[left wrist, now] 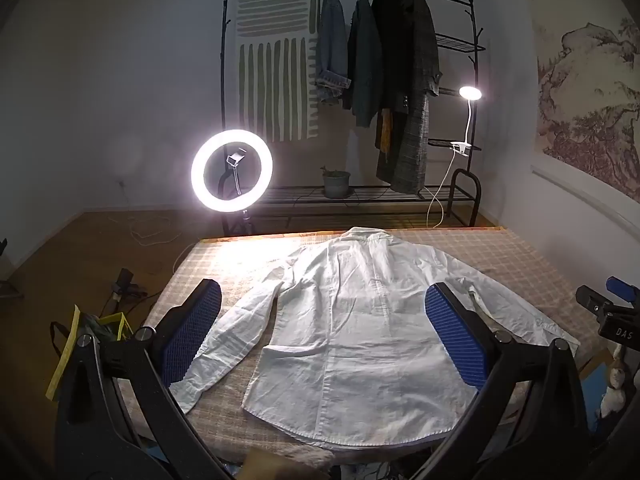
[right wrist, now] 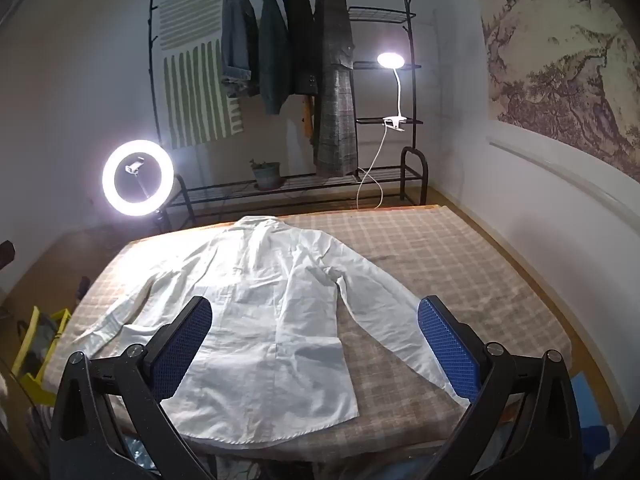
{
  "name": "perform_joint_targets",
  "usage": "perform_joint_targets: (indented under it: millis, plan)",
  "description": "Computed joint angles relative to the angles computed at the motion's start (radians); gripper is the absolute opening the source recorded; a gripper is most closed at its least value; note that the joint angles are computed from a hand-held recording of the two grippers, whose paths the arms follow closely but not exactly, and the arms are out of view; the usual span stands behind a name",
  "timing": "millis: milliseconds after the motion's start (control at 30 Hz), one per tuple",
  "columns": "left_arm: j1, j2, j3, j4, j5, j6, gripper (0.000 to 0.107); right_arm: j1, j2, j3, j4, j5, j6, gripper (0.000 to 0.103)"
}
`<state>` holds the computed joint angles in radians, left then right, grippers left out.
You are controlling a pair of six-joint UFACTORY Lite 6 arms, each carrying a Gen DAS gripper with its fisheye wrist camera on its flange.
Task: Fold small clothes
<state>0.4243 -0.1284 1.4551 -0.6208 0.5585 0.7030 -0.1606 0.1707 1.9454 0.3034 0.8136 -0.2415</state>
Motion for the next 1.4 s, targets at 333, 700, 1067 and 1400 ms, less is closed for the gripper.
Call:
perform_joint_targets:
  millis: [333, 700, 1067, 1400]
  plan:
    - [0.001, 0.002, 0.002, -0.007, 0.006, -0.006, 0.103, 0.006, 0.009, -0.005, -0.006, -0.014, 0.001, 0.102]
    - [-0.027, -0.002, 0.028, 0.055, -0.003, -0.068, 0.103, 0.001, -0.003, 0.010, -0.017, -0.001, 0.009, 0.102]
    - [-0.020, -0.003, 0.032, 0.051, -0.002, -0.067, 0.103, 0.003, -0.004, 0.007, -0.022, -0.005, 0.014, 0.102]
    - [-0.019, 0.010, 0.053, 0.056, 0.003, -0.073, 0.103, 0.001, 0.005, 0.022, -0.018, 0.002, 0.010, 0.102]
